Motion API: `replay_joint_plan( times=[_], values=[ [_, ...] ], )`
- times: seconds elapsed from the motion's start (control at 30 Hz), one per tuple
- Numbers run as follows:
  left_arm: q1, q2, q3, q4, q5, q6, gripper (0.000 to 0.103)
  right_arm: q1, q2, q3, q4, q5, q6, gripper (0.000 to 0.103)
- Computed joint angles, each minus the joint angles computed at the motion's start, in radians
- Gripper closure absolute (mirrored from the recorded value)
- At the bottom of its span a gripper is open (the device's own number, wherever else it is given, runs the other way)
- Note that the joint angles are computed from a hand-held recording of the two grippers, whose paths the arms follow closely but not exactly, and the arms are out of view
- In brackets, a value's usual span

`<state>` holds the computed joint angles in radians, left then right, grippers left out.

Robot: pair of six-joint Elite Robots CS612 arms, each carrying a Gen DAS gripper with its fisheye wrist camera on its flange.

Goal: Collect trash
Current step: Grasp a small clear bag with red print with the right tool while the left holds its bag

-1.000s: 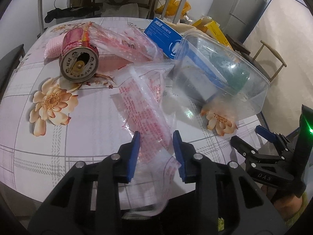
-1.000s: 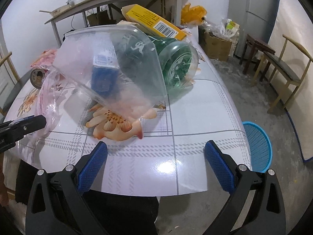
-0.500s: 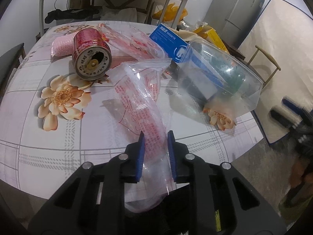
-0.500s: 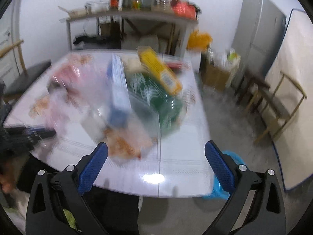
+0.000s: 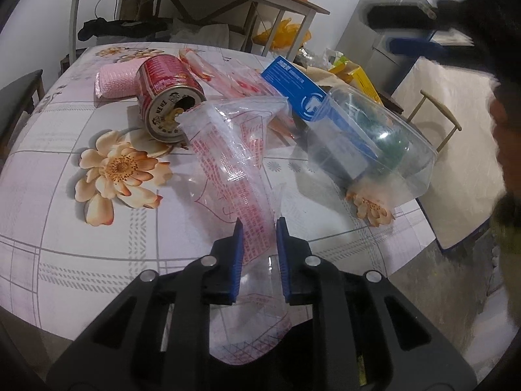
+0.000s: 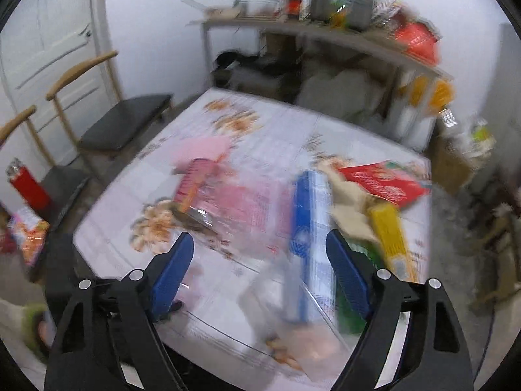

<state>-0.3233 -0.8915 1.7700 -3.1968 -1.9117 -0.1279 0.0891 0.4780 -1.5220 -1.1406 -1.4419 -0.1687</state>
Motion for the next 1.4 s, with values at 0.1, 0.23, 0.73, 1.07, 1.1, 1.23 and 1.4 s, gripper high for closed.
replay_joint_plan(
  times=[0.1,0.23,0.73,1.07,1.1,1.23,1.4],
  values=[
    [0.003,0.006,-0.006,-0.005,-0.012,-0.004,0.086,0.01,-0.059,0.117,0.034,-0.022,-0.027,0.027],
    [0.007,0.013,-0.011,-0.009,-0.032,-0.003,0.086,0.035,-0.102,0.246,0.039,-0.126,-0.085,0.031],
    [0.021,0.028,-0.024,-0.011,-0.088,-0.012,0.086,0.069,-0.154,0.45,0.135,-0.316,-0.139,0.054],
    [0.021,0.029,-0.022,-0.024,-0.083,-0.02,0.086,0.055,-0.152,0.427,0.131,-0.281,-0.071,0.092],
    [0.02,0.029,-0.021,-0.026,-0.08,-0.02,0.086,0.053,-0.15,0.419,0.126,-0.272,-0.058,0.093],
    [0.018,0.027,-0.016,-0.039,-0.066,-0.021,0.086,0.041,-0.143,0.388,0.108,-0.231,-0.02,0.098],
    [0.019,0.023,-0.007,-0.068,-0.05,-0.032,0.088,0.029,-0.131,0.348,0.088,-0.173,0.021,0.099]
  ],
)
